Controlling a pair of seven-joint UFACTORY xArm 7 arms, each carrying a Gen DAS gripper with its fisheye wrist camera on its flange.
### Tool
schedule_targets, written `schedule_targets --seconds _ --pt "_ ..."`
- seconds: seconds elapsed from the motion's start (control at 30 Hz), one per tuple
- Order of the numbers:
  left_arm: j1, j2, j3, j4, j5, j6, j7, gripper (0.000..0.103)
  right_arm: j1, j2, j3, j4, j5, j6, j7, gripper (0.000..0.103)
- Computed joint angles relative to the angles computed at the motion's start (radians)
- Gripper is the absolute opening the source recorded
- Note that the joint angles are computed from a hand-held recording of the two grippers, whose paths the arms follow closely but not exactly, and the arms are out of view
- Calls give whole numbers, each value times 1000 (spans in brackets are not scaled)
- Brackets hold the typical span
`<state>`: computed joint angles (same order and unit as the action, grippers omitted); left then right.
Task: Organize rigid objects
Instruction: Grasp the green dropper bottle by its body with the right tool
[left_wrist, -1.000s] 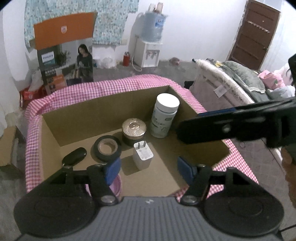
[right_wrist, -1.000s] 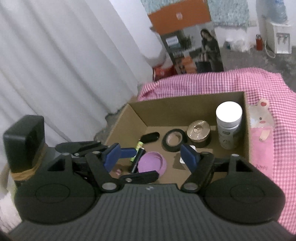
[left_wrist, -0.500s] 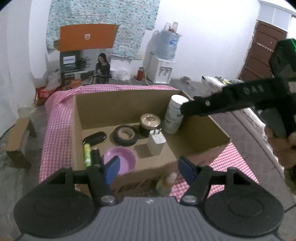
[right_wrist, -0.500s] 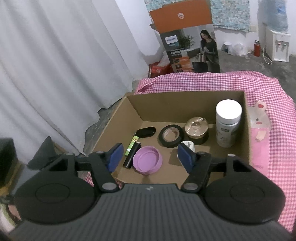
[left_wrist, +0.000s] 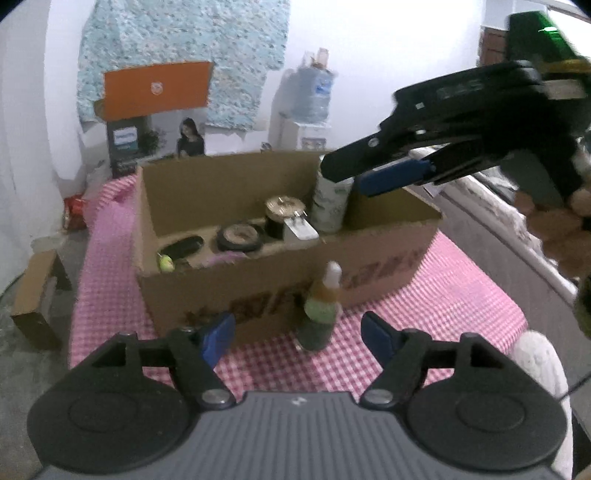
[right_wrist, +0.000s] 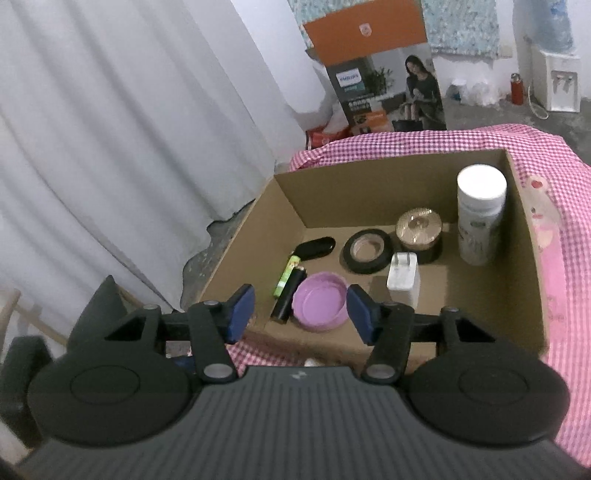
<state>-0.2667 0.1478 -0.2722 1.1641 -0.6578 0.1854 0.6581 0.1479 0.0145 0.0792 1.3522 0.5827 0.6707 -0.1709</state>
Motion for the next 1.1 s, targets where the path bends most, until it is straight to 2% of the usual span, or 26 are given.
schedule_targets --seconds 0.1,0.2,0.37,0.5,0.53,0.6,0.73,0.83,0.97,1.1 --pt "10 23 -26 2 -53 -5 59 76 20 -90 12 -140 -39 -85 50 59" --pt "2 53 -43 1 -50 -61 85 76 47 -144 17 -248 -75 -150 117 59" --pt "-50 117 -9 11 131 -138 -33 76 83 -156 17 -339 -120 -223 186 59" --pt "-120 163 66 33 271 -176 -147 74 96 -126 19 -342 -176 -251 211 55" --pt "-161 175 114 43 313 -176 -191 71 97 -115 19 -337 -189 -256 214 55" --pt "-186 198 145 66 358 -167 -239 66 102 -103 14 -331 -180 -258 194 51" --pt "-186 234 153 108 417 -144 -305 59 104 -64 13 -295 -144 -253 142 46" --pt "-152 254 116 135 445 -119 -325 52 97 -44 15 -267 -120 -242 105 42" --pt "-144 275 108 164 496 -89 -386 37 86 -28 21 -247 -109 -232 88 27" --pt "-136 282 101 184 553 -61 -445 34 76 -33 21 -250 -68 -223 58 22"
